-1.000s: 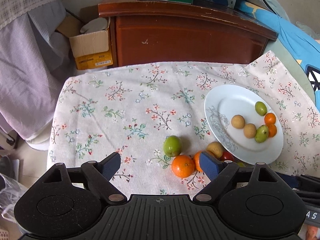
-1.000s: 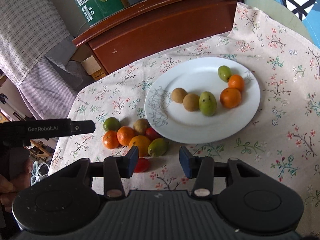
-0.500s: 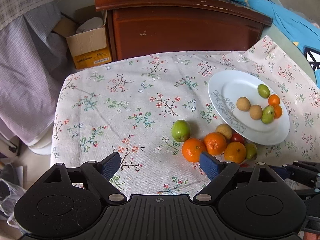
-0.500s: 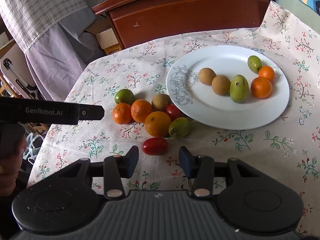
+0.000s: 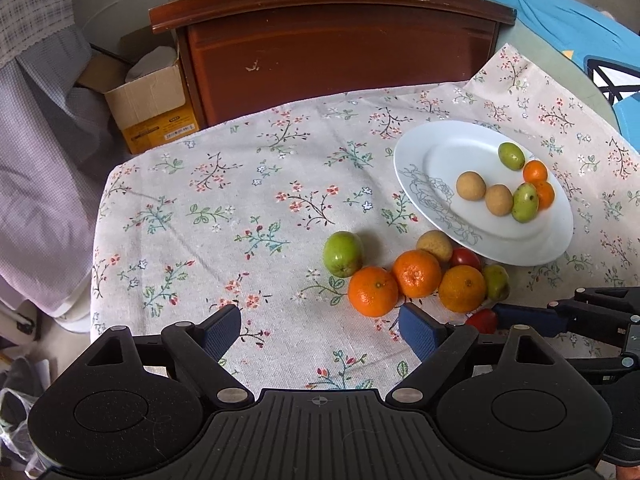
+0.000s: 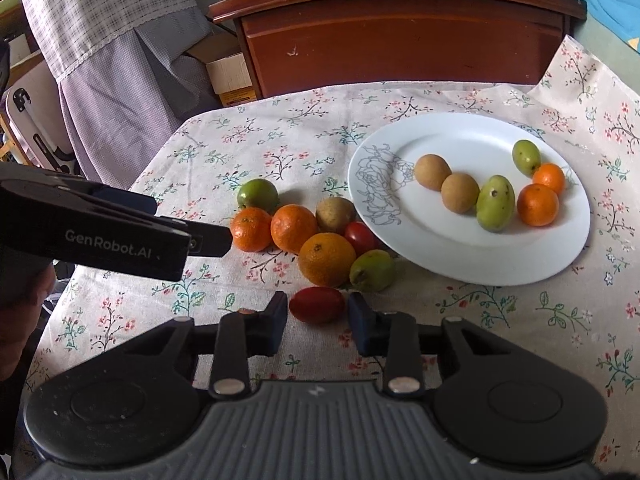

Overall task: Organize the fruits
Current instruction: 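Grasp a tangerine with the left gripper while the right gripper grasps a red plum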

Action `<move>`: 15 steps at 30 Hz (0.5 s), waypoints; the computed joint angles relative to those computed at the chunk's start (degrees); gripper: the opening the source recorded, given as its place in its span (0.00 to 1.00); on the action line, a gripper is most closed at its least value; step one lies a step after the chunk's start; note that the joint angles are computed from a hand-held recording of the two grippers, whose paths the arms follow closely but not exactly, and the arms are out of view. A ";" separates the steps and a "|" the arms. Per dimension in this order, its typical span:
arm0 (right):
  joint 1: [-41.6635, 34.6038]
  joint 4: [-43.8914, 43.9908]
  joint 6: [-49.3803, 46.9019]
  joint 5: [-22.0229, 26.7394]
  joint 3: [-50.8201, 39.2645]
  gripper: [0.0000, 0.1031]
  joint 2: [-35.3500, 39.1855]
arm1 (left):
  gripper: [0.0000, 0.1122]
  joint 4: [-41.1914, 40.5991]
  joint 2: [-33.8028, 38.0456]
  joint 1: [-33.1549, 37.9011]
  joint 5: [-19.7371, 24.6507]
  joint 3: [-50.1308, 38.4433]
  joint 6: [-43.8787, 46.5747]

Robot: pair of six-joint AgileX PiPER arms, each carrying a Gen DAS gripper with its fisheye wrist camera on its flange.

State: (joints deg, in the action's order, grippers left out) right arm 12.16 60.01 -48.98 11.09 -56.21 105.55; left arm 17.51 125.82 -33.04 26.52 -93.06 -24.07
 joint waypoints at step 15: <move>-1.76 -20.04 23.06 4.69 -0.09 0.30 -2.58 | 0.66 -5.43 2.84 -0.30 -4.32 -1.14 9.99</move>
